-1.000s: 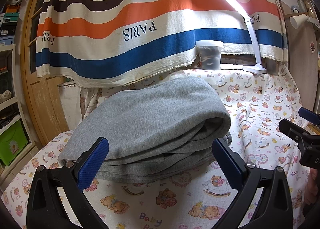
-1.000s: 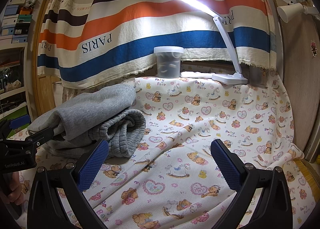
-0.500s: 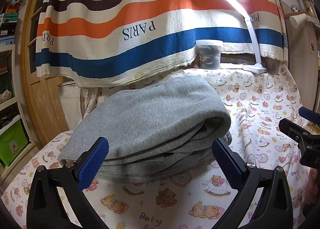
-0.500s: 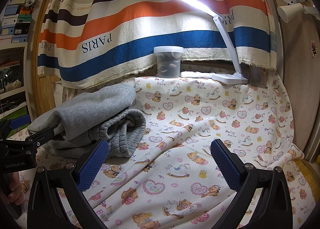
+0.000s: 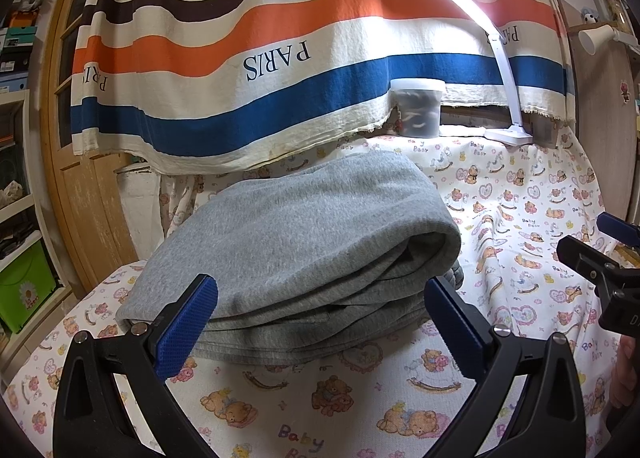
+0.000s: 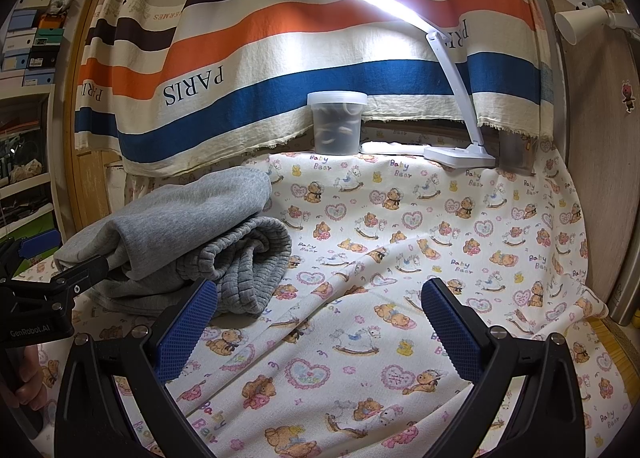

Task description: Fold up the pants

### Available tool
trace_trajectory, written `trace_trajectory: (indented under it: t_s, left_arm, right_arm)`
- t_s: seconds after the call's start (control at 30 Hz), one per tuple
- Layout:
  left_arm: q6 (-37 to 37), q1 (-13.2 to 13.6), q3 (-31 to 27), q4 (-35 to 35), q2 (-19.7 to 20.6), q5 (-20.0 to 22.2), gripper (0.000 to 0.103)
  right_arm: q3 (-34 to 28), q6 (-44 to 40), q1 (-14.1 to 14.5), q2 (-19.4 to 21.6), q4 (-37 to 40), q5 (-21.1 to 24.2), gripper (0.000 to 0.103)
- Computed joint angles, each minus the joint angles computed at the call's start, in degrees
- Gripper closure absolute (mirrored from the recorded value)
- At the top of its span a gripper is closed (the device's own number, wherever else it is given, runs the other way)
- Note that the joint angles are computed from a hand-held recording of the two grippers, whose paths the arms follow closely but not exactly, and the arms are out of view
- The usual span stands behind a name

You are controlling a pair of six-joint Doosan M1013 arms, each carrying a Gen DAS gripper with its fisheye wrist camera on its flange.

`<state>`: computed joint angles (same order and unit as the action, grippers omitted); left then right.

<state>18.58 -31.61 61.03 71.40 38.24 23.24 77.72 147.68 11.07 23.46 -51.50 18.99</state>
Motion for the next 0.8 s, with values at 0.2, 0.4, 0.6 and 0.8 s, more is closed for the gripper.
trace_trajectory:
  t_s: [0.2,0.4,0.6,0.8]
  left_arm:
    - [0.7,0.0,-0.1,-0.6,0.0,-0.1,0.001]
    - [1.0,0.1,0.0,-0.9,0.1,-0.2,0.0]
    - [1.3,0.2,0.0,-1.0,0.0,-0.3,0.0]
    - [1.5,0.2,0.0,-1.3,0.0,-0.3,0.0]
  right_arm:
    - [0.0,0.0,0.0,0.0,0.0,-0.1,0.001]
    - [0.0,-0.1,0.0,0.0,0.1,0.0,0.001]
    - [0.0,-0.2,0.0,0.0,0.2,0.0,0.001]
    - [-0.1,-0.4,0.0,0.1,0.4,0.0,0.001]
